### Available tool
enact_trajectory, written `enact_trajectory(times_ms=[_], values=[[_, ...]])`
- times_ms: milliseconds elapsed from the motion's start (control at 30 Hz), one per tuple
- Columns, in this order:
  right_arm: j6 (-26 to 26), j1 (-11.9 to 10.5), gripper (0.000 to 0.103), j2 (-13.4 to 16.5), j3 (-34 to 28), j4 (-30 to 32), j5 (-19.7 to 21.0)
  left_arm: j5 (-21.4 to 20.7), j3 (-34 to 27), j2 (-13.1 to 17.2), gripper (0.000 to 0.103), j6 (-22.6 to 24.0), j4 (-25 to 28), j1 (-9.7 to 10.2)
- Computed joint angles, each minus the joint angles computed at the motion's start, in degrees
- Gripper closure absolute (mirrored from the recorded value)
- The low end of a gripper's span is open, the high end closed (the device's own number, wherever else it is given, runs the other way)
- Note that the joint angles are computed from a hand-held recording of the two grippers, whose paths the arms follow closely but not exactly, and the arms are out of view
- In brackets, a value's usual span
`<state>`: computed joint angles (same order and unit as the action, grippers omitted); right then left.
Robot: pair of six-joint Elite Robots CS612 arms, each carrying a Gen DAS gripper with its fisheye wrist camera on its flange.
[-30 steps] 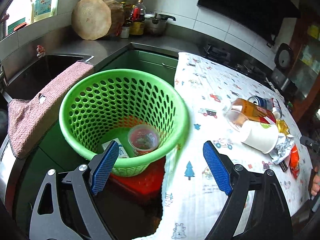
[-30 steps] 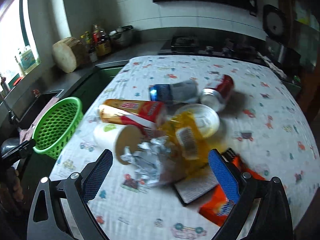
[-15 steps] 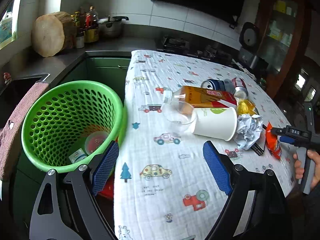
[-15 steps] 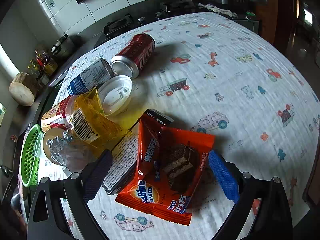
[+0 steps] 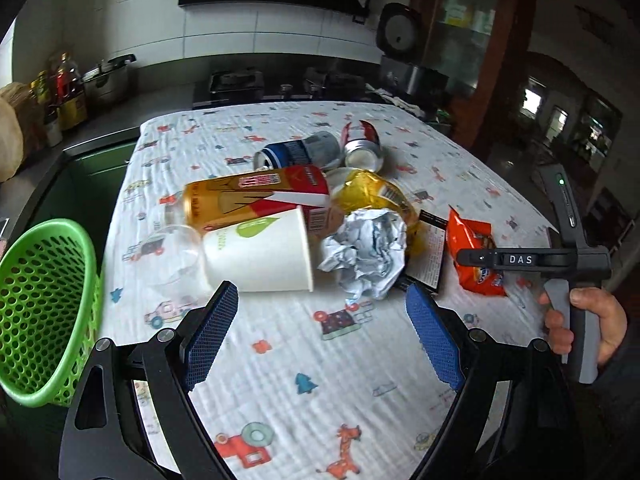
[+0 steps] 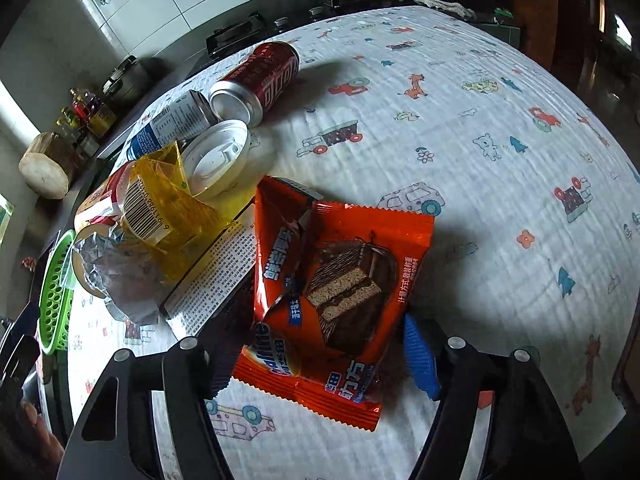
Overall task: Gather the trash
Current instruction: 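Grasp the orange wafer wrapper with the right tool while the left tool approaches the crumpled foil, then close the left tool on the crumpled foil and lift it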
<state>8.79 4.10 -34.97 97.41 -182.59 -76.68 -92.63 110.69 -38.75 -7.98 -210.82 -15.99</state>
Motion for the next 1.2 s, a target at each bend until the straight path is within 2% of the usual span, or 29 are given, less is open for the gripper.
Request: enact_trajectory(times_ms=[200,400,433,533,600,667,767,833,867,933,1033,1133,1200], values=[[-1.9,-0.5,0.042,-0.1,1.0,-1.7,0.5,0.1,-3.9,1.3,0.018,5.0,3.3,-1.94],[-2.9,-1.2,0.042,-0.2,1.8,-3.4,2.1,0.8,-7.9,2.8,0.019,5.8,7.7,-2.39],[-3.2,-1.2,0.042,-0.2,1.9,-3.7,2.0,0.9,-8.5,3.0,0.024,6.0,8.7,-2.39],[-3.8,-1.2,0.042,-0.3,2.1,-4.4,2.5,3.2,-9.2,3.5,0.028,7.2,8.5,-2.94],[-4.2,-1.2,0.042,-0.2,2.1,-4.7,2.5,2.2,-10.0,3.6,0.033,7.2,10.6,-2.84],[-4.3,-1.2,0.042,-0.1,2.1,-4.8,2.8,3.0,-10.5,3.8,0.038,7.6,11.8,-3.13],[-4.4,-1.3,0.042,0.0,2.1,-5.1,3.1,4.9,-10.7,4.3,0.045,8.4,11.3,-3.6],[-4.5,-1.4,0.042,-0.1,2.4,-5.5,3.1,5.0,-10.7,4.3,0.054,8.3,11.1,-3.62],[-4.5,-1.4,0.042,-0.1,2.5,-5.7,3.1,4.7,-10.7,4.3,0.057,8.1,11.1,-3.56],[-4.5,-1.5,0.042,-0.2,2.8,-6.3,3.5,3.7,-10.6,4.2,0.07,7.4,11.4,-3.31],[-4.7,-1.5,0.042,-0.4,3.4,-7.3,3.9,2.6,-10.1,4.0,0.08,6.6,10.1,-3.02],[-5.1,-1.5,0.042,-0.9,4.0,-8.6,4.3,0.4,-9.0,3.5,0.087,5.2,8.4,-2.43],[-5.3,-1.3,0.042,-1.3,4.5,-9.4,4.7,-1.2,-8.3,3.1,0.088,4.0,7.0,-1.94]])
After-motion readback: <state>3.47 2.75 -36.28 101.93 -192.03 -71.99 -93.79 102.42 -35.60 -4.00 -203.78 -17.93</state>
